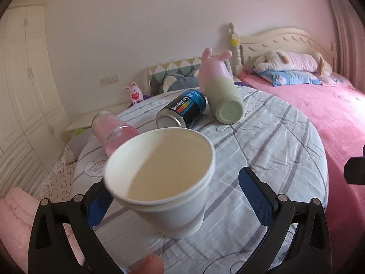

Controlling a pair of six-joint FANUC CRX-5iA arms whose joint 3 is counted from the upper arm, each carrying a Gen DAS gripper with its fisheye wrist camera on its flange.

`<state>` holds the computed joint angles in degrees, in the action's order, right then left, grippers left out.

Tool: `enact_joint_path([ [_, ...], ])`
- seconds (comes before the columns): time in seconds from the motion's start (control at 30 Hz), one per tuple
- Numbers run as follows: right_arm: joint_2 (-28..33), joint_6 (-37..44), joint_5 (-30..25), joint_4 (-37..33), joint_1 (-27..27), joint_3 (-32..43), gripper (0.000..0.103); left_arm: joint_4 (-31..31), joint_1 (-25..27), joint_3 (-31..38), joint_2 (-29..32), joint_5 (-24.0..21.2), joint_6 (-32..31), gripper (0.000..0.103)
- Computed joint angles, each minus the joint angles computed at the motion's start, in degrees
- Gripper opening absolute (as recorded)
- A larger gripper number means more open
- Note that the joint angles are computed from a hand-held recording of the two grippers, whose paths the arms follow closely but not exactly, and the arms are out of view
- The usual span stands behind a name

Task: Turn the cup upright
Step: 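Lift the cup with the left tool and tilt it rim-up, then set the cup upright on the quilt and open the left tool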

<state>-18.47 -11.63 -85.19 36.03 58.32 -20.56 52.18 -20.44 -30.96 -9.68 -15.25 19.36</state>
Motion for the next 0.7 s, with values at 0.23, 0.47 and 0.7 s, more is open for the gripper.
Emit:
enact_joint_path([
  [0.23,-0.05,-3.25,-3.94,3.85,3.84,0.65,0.084,-2.11,5.1,2.15,-2.66,-7.68,3.68,0.103],
  [0.47,2.38,-3.49,-7.39,8.76,7.08,3.44,0.084,-11.46,15.26,11.75,-3.27,-25.68,17.18,0.103],
  [0.7,5.11,-1.96,-7.81,12.94,8.72,5.75,0.084,-23.58,22.47,20.84,-3.87,-36.83,28.13,0.103],
])
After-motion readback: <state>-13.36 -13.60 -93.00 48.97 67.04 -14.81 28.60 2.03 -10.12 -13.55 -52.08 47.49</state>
